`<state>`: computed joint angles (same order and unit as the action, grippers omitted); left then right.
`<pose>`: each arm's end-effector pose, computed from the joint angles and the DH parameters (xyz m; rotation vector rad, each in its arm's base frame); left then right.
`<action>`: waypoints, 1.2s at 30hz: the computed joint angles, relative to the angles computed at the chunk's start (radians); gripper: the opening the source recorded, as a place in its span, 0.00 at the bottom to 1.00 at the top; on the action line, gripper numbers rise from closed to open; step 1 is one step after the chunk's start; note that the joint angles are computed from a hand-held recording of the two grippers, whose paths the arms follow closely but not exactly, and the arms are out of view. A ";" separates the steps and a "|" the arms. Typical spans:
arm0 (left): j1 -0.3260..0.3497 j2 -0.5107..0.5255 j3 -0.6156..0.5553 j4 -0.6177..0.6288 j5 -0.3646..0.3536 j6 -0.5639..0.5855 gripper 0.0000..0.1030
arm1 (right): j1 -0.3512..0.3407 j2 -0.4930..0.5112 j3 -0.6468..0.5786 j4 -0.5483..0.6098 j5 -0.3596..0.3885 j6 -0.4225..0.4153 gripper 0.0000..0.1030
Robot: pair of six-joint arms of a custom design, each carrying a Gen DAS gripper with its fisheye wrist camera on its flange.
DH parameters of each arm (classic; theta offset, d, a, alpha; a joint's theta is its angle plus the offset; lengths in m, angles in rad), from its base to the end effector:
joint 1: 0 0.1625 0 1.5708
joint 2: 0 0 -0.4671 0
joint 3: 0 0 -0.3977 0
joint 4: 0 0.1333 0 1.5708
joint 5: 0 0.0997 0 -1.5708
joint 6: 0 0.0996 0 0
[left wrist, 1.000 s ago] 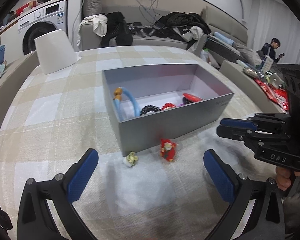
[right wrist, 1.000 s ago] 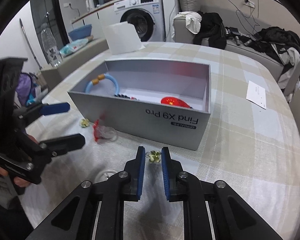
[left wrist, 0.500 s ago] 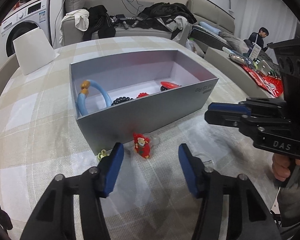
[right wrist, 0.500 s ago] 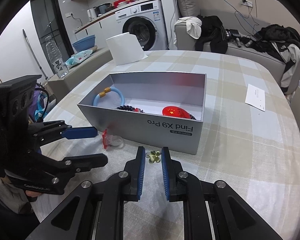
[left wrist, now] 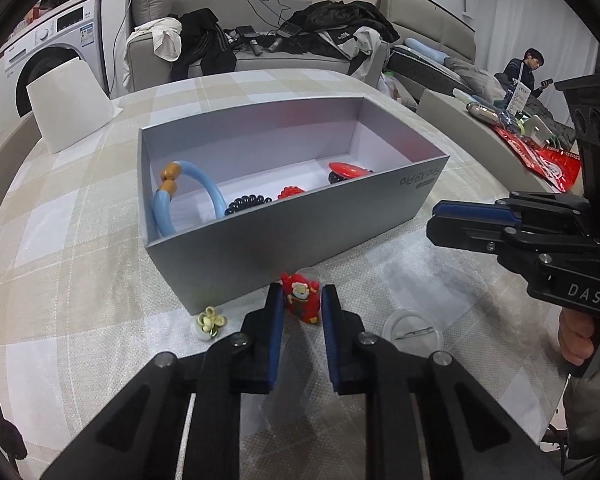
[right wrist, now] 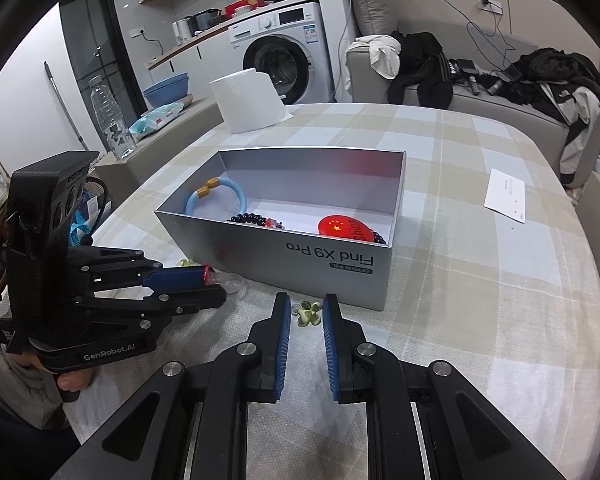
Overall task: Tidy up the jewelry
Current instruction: 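Carry the red figurine and yellow flower charm into the box with both grippers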
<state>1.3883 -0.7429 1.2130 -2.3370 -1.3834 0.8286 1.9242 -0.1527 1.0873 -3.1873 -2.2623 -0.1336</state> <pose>0.0001 -0.8364 0.2338 1.3472 2.5164 -0.3185 0.3506 -0.7487 -0.0831 0.2779 -2.3769 0.9310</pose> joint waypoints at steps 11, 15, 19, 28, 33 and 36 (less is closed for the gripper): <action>-0.001 -0.042 0.055 -0.098 -0.086 0.048 0.14 | 0.007 -0.004 0.015 -0.064 0.025 -0.035 0.15; -0.002 -0.051 0.062 -0.132 -0.113 0.048 0.14 | 0.012 -0.007 0.022 -0.102 0.040 -0.051 0.15; 0.000 -0.052 0.060 -0.180 -0.143 0.034 0.14 | 0.016 -0.010 0.029 -0.147 0.056 -0.067 0.15; -0.003 -0.024 0.042 -0.293 -0.146 0.010 0.14 | 0.018 -0.009 0.036 -0.293 0.082 -0.084 0.15; -0.005 -0.001 0.010 -0.305 -0.146 0.011 0.14 | 0.017 0.002 -0.002 -0.296 0.081 -0.094 0.15; -0.007 0.013 -0.002 -0.312 -0.141 0.022 0.14 | 0.012 0.015 -0.042 -0.263 0.083 -0.093 0.15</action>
<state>1.3809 -0.7304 1.2108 -2.6489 -1.5243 0.8508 1.9365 -0.1381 1.0452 -3.4501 -2.1793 -0.2267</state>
